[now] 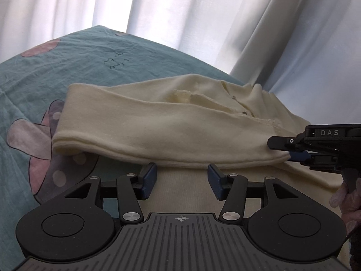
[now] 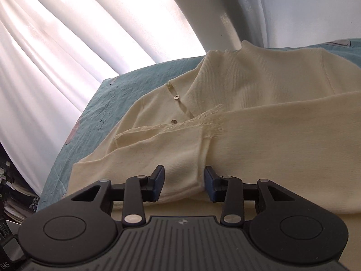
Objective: Fold small clothes
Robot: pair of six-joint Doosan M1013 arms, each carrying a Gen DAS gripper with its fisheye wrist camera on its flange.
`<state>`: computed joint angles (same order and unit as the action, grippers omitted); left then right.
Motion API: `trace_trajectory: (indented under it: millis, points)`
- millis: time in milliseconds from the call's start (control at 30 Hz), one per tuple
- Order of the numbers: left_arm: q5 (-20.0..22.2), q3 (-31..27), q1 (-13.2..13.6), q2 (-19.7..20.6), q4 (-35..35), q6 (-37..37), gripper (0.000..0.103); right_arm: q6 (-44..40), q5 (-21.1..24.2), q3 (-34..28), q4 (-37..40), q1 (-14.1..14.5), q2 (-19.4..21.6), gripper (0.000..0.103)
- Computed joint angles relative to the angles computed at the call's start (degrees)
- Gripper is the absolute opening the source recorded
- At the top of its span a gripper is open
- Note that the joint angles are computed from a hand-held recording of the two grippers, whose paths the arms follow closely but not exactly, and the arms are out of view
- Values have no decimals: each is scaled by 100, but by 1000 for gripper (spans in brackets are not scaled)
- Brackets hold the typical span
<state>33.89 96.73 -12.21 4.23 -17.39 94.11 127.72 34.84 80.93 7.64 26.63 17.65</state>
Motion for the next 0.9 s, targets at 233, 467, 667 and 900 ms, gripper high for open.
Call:
trace_trajectory:
  millis: [233, 467, 667, 900]
  points:
    - [-13, -20, -8, -29, 267, -152, 59, 1644, -21, -34, -2707, 353, -144, 5]
    - [-37, -223, -12, 164, 1182, -1230, 60, 3629, 673, 409, -5077, 360, -661, 5]
    - [58, -342, -21, 275, 1246, -1147, 60, 3389, 920, 766, -4069, 82, -752, 6]
    - [74, -368, -61, 308, 1349, -1156, 61, 3545, 325, 995, -3425, -109, -756, 12]
